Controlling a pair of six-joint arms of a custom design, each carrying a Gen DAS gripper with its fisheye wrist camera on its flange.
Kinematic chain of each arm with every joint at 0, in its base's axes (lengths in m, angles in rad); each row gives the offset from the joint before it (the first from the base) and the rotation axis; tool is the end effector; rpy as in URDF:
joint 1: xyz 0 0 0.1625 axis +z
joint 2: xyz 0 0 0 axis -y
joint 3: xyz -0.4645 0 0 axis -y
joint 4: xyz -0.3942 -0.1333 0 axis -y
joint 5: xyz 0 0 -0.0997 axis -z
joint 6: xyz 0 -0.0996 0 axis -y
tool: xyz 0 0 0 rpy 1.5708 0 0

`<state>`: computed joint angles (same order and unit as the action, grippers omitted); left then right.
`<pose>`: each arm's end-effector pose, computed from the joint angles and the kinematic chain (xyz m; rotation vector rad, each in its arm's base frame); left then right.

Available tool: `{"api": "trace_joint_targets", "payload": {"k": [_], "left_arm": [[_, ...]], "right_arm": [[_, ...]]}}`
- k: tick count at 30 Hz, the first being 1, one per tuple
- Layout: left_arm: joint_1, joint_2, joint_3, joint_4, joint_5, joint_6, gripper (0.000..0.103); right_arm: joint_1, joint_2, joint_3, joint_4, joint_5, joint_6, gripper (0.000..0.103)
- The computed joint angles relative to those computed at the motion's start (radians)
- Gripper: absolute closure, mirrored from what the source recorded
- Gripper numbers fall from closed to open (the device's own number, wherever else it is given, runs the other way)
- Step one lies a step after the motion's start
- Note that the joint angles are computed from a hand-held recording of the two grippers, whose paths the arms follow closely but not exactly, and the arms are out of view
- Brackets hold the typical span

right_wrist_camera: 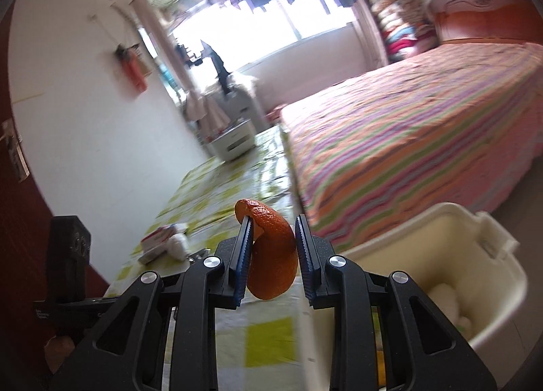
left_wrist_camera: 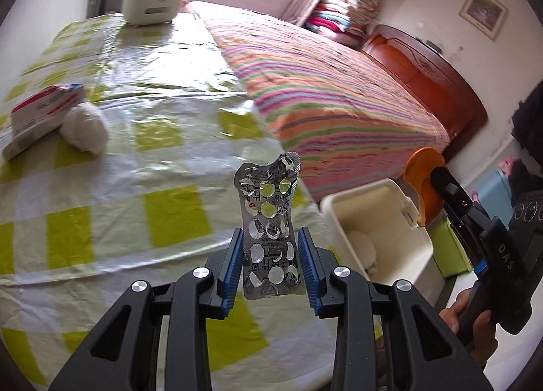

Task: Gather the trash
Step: 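Drop the orange peel into the cream bin by opening the right tool, then lower the blister pack into the cream bin and open the left tool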

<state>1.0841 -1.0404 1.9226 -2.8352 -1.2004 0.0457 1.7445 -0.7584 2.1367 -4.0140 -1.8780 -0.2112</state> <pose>-0.1368 -0.6207 0.2098 0.6375 2.7232 -0.6422 0.1956 -0.5180 0.1363 0.2501 -2.4557 1.4410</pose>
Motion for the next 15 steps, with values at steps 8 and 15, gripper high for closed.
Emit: {"api": "trace_joint_targets", "payload": {"k": [8,15], "left_arm": [[-0.032,0.038,-0.002,0.0,-0.049,0.011,0.071],[-0.056,0.063,-0.004,0.007,-0.07,0.016,0.071]], "right_arm": [[0.002,0.007,0.052,-0.17,-0.113,-0.037,0.076],[0.013,0.001,0.08,-0.255,-0.113,-0.013,0.076]]}}
